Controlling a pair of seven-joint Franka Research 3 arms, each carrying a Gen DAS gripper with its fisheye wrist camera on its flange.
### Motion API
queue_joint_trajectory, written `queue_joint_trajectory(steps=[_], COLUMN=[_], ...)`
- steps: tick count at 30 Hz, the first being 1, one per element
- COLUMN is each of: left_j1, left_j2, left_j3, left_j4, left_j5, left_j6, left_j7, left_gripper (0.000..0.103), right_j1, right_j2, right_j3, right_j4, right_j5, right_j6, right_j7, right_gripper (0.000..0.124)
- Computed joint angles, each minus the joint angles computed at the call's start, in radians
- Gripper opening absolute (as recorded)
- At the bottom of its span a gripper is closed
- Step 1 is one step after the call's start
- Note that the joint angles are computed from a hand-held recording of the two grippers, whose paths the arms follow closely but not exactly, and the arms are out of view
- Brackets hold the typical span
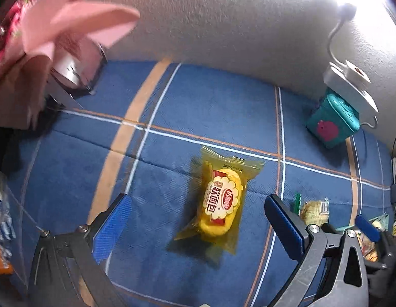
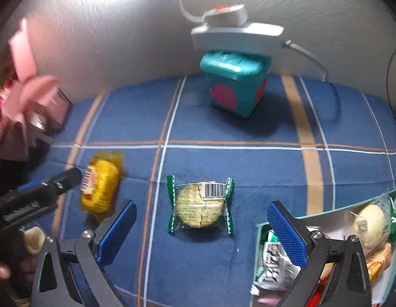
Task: Organize snacks
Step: 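Grasp the yellow bread bag with the left tool while the right tool grasps the green-wrapped cookie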
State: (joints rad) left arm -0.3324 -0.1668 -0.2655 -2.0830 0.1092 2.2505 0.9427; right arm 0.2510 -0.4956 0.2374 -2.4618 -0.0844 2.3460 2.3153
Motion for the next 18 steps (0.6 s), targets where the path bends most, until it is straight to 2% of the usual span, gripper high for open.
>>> queue_joint_trajectory(steps=[4,7,10,11,13,14,15,16,18], left_j1=[-0.006,-0.01,-0.014,-0.015,-0.017,-0.018,-0.018,-0.019,-0.021], left_j2=[0.036,0.053,0.08,0.09,0.105,0.11,0.112,0.11,0.1], left_j3=[0.011,0.003,-0.006,-0.01,-0.013,-0.013,-0.013,-0.014,-0.015], left_j4=[-0.007,-0.002,0.016,0.022,0.029,0.028,0.027,0.02,0.01], left_j5=[-0.068,-0.073,-0.06,-0.045,-0.042,-0.051,-0.056,-0.054,-0.049], left_j6=[0.035,0.046,0.041,0.034,0.025,0.022,0.023,0.027,0.036], left_j7=[0.052,0.067,0.066,0.056,0.045,0.041,0.039,0.031,0.024], left_gripper=[0.102,0.091,0.088,0.083,0.061,0.057,0.049,0.045,0.042], right_j1=[-0.002,0.005,0.021,0.025,0.029,0.03,0.032,0.032,0.037], right_j2=[0.078,0.127,0.153,0.158,0.166,0.169,0.162,0.162,0.156], right_j3=[0.011,0.004,-0.012,-0.017,-0.025,-0.026,-0.025,-0.026,-0.032], right_j4=[0.035,0.054,0.06,0.059,0.059,0.059,0.05,0.049,0.043], right_j5=[-0.029,-0.042,-0.04,-0.038,-0.037,-0.039,-0.043,-0.046,-0.038], right_j6=[-0.018,-0.025,-0.017,-0.014,-0.017,-0.02,-0.018,-0.015,-0.009], right_j7=[0.007,0.023,0.024,0.022,0.019,0.024,0.029,0.031,0.026], right_gripper=[0.098,0.089,0.083,0.082,0.069,0.066,0.065,0.059,0.058])
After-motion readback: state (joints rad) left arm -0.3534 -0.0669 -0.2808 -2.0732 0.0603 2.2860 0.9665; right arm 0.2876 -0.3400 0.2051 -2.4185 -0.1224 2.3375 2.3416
